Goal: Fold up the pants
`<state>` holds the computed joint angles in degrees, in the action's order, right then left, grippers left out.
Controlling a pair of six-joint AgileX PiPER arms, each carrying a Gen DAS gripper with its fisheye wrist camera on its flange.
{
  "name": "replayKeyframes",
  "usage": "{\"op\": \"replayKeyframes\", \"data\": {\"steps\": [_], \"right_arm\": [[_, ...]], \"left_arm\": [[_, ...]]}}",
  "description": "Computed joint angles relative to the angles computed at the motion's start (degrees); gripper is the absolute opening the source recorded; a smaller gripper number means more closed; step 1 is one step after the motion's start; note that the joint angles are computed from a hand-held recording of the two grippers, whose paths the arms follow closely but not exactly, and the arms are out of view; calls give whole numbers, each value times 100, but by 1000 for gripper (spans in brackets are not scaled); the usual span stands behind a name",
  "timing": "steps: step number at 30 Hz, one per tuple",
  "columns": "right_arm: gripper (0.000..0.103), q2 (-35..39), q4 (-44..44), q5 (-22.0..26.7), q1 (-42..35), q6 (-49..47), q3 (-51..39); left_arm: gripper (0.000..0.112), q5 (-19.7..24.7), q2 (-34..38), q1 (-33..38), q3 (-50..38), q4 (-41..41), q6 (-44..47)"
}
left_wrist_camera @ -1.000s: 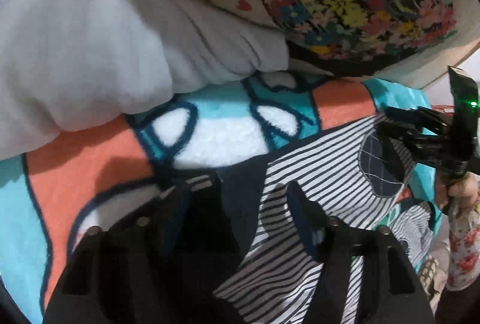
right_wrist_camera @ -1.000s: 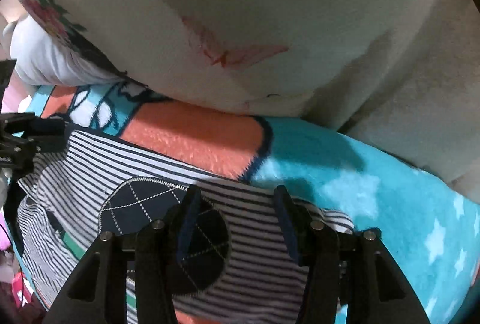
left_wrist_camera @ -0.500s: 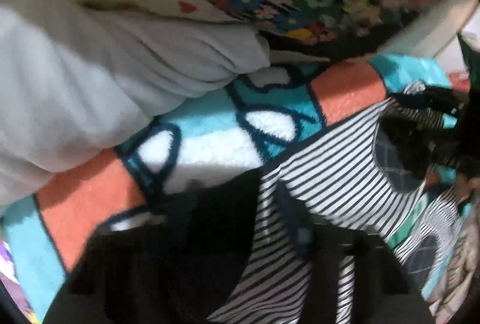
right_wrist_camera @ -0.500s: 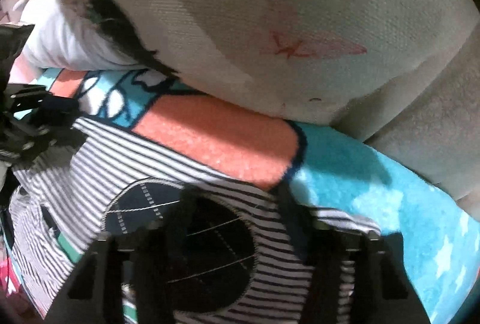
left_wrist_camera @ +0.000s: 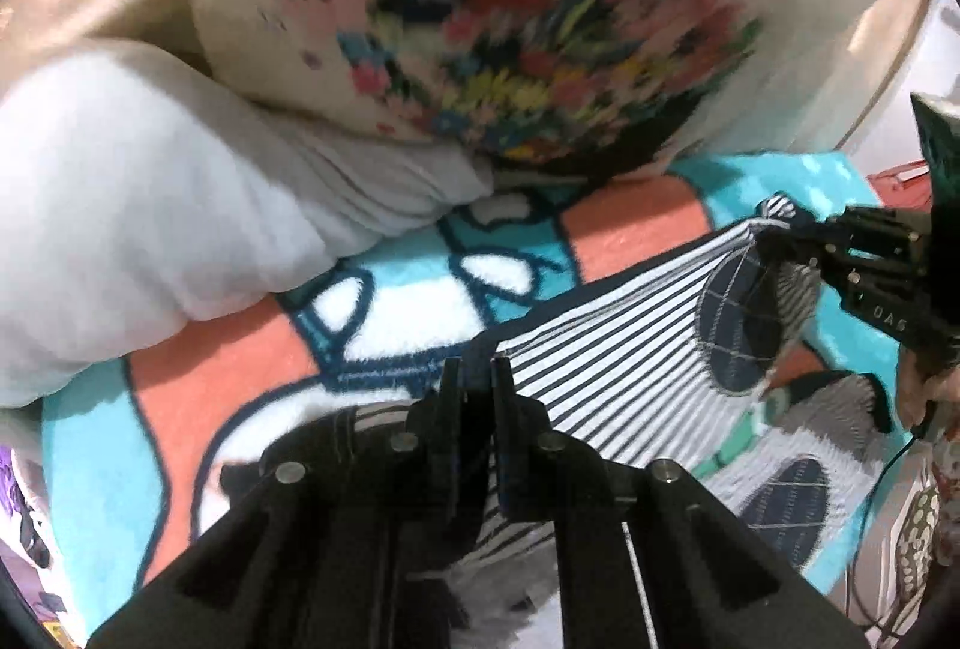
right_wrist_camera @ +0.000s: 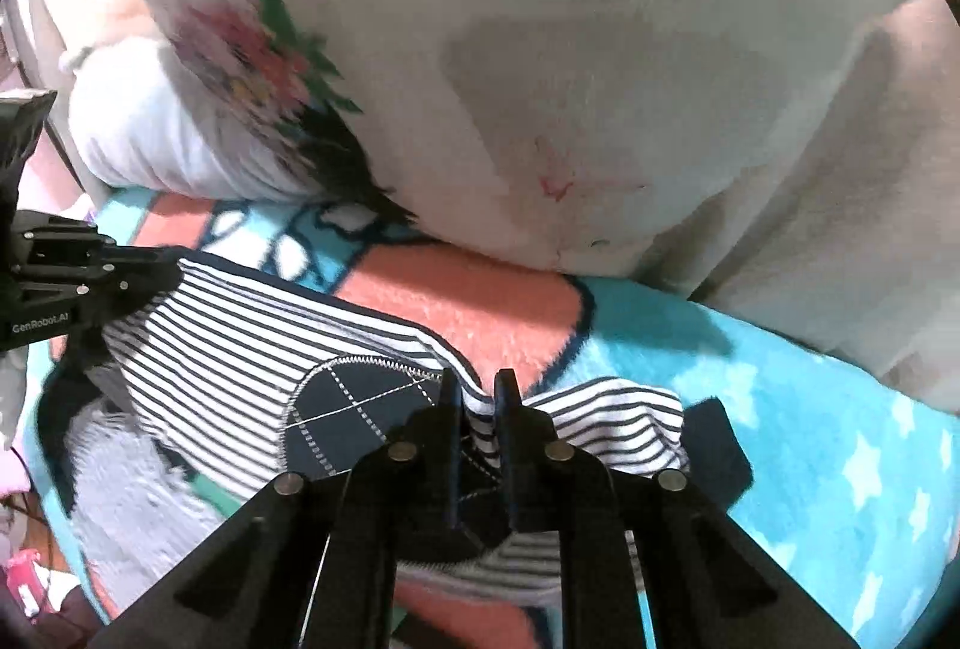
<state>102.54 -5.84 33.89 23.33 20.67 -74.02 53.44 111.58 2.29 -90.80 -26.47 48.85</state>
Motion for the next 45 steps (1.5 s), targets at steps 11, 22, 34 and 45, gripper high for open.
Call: {"op": "replayKeyframes", "data": {"steps": [11,22,34,45], "right_arm": [[10,-1927,-2359,-533,1604,3575,1971],[11,-2573,-4059,-648,3189,7185,3674],[70,-831,-3461,968,2470,5556,1278],[45,260,-2973,1119,1950,5557,478]], "left_arm": [[7,-324,-2214,1091,2781,-1642,2102],[6,-270,-2524,2414,4664,-2314,3585],[45,1138,-2215,3584,4085,-2493,3790],[59,738,-855,2334,2512,-2464,852]]}}
